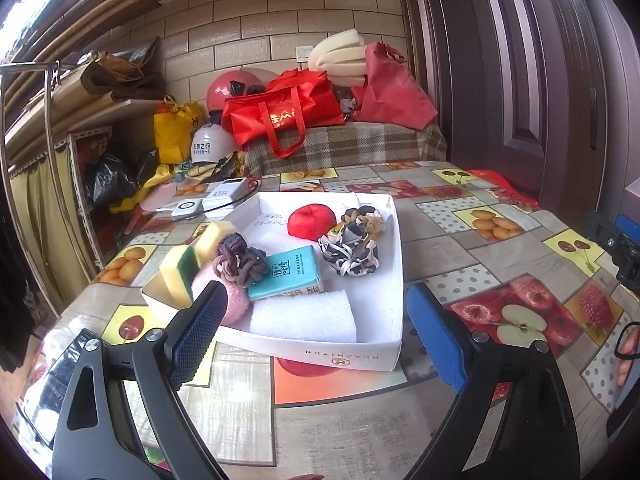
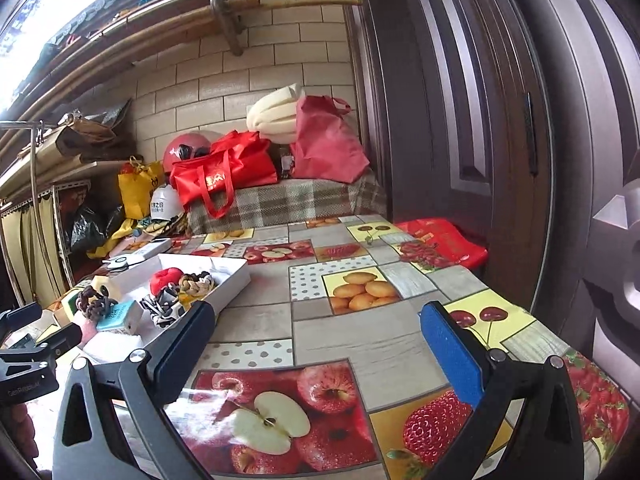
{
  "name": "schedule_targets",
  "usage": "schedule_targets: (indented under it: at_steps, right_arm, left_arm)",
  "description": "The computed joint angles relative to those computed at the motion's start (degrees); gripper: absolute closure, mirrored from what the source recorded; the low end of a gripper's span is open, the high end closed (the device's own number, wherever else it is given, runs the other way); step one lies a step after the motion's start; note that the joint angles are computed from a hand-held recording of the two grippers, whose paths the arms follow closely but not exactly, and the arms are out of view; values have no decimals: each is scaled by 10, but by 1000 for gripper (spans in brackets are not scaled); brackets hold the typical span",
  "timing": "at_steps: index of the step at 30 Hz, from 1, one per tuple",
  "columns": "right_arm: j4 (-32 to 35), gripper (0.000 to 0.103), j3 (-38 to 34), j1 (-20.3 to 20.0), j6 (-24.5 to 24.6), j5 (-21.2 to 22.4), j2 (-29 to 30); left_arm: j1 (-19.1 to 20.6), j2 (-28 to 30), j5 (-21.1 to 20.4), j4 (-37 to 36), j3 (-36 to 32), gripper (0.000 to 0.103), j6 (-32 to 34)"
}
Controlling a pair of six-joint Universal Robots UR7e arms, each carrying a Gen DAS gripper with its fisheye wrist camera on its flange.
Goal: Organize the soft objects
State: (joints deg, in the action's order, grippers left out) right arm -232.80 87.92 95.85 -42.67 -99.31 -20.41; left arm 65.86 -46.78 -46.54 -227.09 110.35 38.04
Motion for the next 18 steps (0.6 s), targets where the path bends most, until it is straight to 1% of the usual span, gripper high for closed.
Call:
schedule_targets:
  at_steps: [8, 16, 18]
  right_arm:
    - [-23, 0, 3, 3, -22, 2, 7]
    - [-17, 0, 4, 2, -14, 6, 4]
    - [-17, 0, 5, 2, -15, 8, 4]
  left_arm:
    - [2, -4, -2, 11, 0, 11, -9]
    - [0, -1, 13, 6, -5, 11, -8]
    - [-4, 7, 28, -14, -11, 11, 4]
